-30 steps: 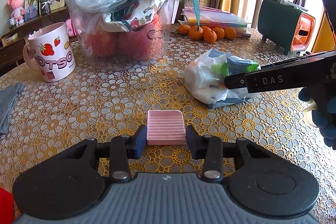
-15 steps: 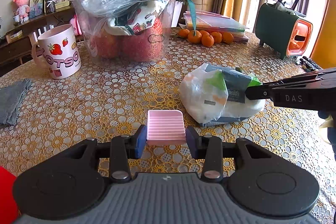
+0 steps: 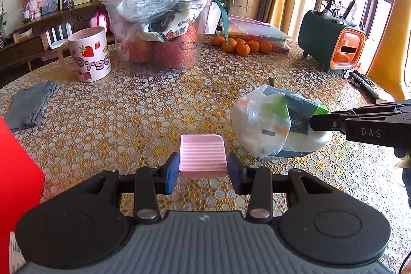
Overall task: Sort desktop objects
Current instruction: 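Carry the pink sponge and wipes pack with both grippers over the shoebox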
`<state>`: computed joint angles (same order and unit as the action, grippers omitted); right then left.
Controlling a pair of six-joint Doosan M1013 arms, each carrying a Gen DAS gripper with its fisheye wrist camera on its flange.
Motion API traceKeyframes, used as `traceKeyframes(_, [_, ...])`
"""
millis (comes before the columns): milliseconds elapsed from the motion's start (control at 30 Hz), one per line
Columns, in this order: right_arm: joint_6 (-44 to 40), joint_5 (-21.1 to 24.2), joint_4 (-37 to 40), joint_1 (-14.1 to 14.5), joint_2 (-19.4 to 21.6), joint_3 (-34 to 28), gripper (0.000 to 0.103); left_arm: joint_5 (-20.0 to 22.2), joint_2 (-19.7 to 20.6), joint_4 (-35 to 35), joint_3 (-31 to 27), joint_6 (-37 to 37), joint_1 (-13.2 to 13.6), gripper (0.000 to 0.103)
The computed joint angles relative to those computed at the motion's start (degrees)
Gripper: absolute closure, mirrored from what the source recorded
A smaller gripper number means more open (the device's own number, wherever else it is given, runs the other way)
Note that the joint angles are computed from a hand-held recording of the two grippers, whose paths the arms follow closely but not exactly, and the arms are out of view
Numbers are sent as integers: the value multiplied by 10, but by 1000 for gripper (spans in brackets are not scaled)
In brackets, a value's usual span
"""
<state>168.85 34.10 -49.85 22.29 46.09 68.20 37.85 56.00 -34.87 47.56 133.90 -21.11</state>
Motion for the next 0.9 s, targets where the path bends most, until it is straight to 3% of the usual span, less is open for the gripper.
traceKeyframes(467, [52, 27, -28, 42, -37, 29, 95, -17, -76, -19, 101, 19, 18, 64])
traceKeyframes(900, [37, 55, -38, 80, -39, -9, 95, -29, -126, -51, 153, 53, 53, 64])
